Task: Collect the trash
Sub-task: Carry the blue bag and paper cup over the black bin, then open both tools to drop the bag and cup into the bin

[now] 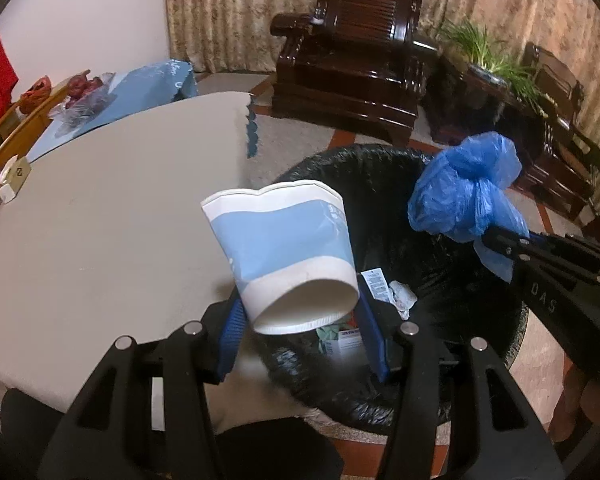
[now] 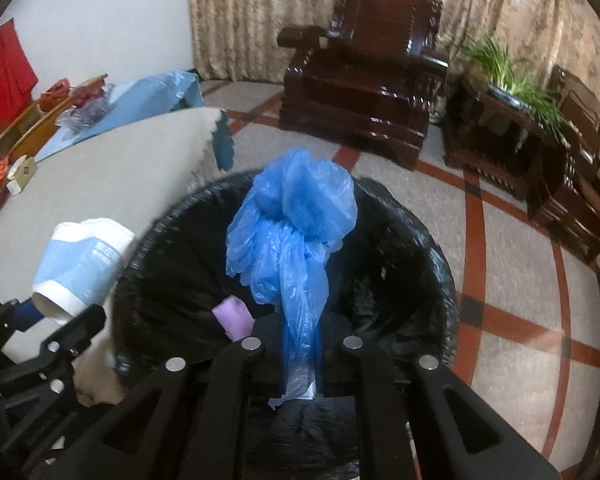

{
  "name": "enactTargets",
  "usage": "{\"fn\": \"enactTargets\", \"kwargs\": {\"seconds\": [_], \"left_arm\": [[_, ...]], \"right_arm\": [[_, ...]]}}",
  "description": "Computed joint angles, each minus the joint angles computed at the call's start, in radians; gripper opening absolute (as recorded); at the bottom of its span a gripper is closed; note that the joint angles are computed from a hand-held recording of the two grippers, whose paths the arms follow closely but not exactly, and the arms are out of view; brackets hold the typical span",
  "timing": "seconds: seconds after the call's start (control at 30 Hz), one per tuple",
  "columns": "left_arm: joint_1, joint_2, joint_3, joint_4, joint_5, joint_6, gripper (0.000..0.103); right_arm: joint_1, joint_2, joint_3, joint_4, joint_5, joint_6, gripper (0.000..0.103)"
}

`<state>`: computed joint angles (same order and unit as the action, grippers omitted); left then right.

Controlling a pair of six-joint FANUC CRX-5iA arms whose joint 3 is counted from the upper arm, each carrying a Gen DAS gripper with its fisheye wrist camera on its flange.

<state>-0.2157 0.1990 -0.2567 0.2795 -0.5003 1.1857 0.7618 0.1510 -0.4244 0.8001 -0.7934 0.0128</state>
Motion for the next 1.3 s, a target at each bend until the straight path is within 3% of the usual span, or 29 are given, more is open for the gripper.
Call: {"fn": "enactTargets", "kwargs": {"seconds": [0.2, 0.3, 0.4, 0.5, 0.8, 1.13, 1.3], "left_arm": [[-0.027, 0.071, 0.066, -0.026, -0.033, 0.024, 0.05], [-0.033, 0.113, 0.108, -0.028, -0.085, 0.021, 0.054], [-0.032, 0.13, 0.107, 0.006, -0.083, -0.019, 0.073], [-0.034, 0.133, 0.102, 0.01, -0.069, -0.044, 0.075], [-0.011, 0.098, 0.087, -0.042, -0.066, 0.016, 0.076], [0.017, 0.023, 0.015, 0.053, -0.04, -0.073, 0.076], [0.053, -0.039, -0.046, 0.116, -0.026, -0.145, 0.081]], "right_arm": [[-0.036, 0.009, -0.023, -0.069, 0.038, 0.032, 0.01], [-0.051, 0.019, -0.019, -0.128, 0.047, 0.069, 0.014], [-0.061, 0.017, -0.032, -0.152, 0.055, 0.056, 0.042], [-0.057, 0.014, -0.04, -0.169, 0.055, 0.049, 0.042], [-0.031, 0.003, -0.031, -0.2, 0.037, 0.081, 0.042], [0.01, -0.015, 0.015, -0.19, -0.053, 0.105, 0.043], [0.041, -0.031, 0.024, -0.177, -0.086, 0.086, 0.048]]}}
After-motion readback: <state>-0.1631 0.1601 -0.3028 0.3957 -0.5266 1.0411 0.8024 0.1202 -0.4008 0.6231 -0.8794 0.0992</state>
